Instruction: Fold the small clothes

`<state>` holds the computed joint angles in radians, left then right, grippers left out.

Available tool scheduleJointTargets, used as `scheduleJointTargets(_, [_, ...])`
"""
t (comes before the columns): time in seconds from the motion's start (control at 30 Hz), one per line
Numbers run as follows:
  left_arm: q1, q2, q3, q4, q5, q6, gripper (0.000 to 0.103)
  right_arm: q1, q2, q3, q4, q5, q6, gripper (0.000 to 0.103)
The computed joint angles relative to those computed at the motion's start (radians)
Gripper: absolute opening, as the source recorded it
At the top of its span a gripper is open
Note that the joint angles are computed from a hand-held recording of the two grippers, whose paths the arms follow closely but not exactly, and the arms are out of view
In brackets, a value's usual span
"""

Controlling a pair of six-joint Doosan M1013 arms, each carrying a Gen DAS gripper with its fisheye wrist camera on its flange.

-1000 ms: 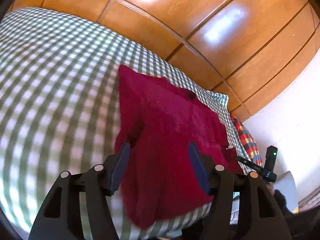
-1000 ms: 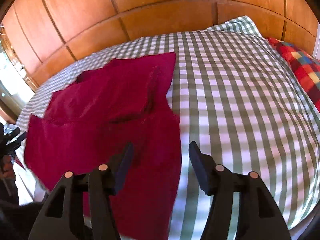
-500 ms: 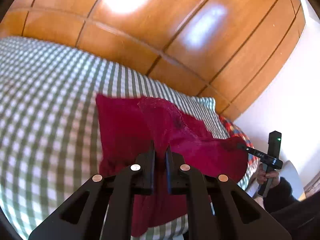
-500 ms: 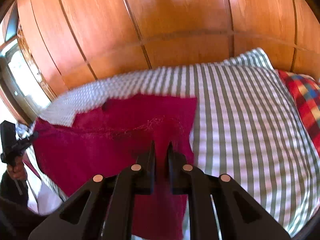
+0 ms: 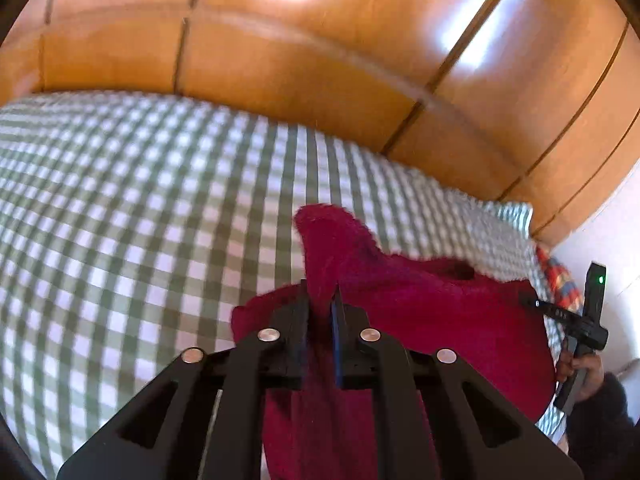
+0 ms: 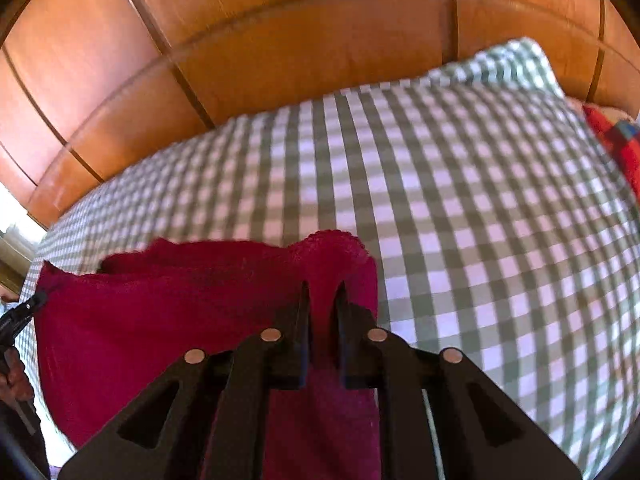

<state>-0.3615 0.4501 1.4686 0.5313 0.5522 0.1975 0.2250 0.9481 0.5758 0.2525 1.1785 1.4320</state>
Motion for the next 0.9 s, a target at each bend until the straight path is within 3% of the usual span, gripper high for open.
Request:
scheduleJointTargets(0.07, [0.011, 0.006, 0.003, -0.072, 0.008, 0.022, 0.016, -0.010, -0.022, 0.046, 0.037, -0.036, -0.016, 0.020])
scheduleJointTargets(0.13, [0.010, -0.021, 0.056, -0.024, -0.051, -0.068, 0.018, -0.023, -0.058, 0.108, 0.088, -0.065, -0.050, 0.042])
scheduleJointTargets(0.2, [-0.007, -0.064, 0.123, 0.050, -0.102, -0.140, 0.018, -0.042, -0.123, 0.216, 0.149, -0.114, -0.115, 0.053])
scheduleJointTargets(0.37, [-0.090, -0.157, 0.265, 0.200, -0.153, -0.246, 0.020, -0.093, -0.256, 0.442, 0.314, -0.148, -0.255, 0.062])
scheduleJointTargets(0.43, [-0.136, -0.187, 0.312, 0.288, -0.155, -0.330, 0.048, -0.108, -0.306, 0.526, 0.371, -0.132, -0.310, 0.064])
scheduleJointTargets(0.47, [-0.155, -0.194, 0.329, 0.355, -0.167, -0.401, 0.056, -0.111, -0.327, 0.561, 0.381, -0.128, -0.337, 0.066])
scheduleJointTargets(0.6, [-0.183, -0.187, 0.348, 0.398, -0.181, -0.473, 0.059, -0.107, -0.359, 0.635, 0.370, -0.124, -0.359, 0.067])
scheduleJointTargets(0.67, [-0.185, -0.176, 0.352, 0.457, -0.190, -0.539, 0.058, -0.093, -0.360, 0.649, 0.327, -0.140, -0.342, 0.060])
scheduleJointTargets(0.7, [-0.183, -0.171, 0.352, 0.473, -0.200, -0.554, 0.047, -0.090, -0.357, 0.647, 0.312, -0.134, -0.332, 0.045])
scheduleJointTargets(0.73, [-0.178, -0.167, 0.350, 0.458, -0.219, -0.542, 0.022, -0.082, -0.357, 0.646, 0.267, -0.144, -0.306, 0.026])
scheduleJointTargets(0.77, [-0.171, -0.163, 0.347, 0.404, -0.245, -0.489, 0.015, -0.077, -0.359, 0.645, 0.241, -0.161, -0.307, 0.008])
scheduleJointTargets(0.8, [-0.176, -0.161, 0.341, 0.390, -0.219, -0.465, 0.006, -0.078, -0.363, 0.645, 0.243, -0.161, -0.305, 0.008])
scheduleJointTargets(0.9, [-0.199, -0.183, 0.351, 0.442, -0.174, -0.489, 0.006, -0.079, -0.398, 0.668, 0.260, -0.204, -0.356, 0.007])
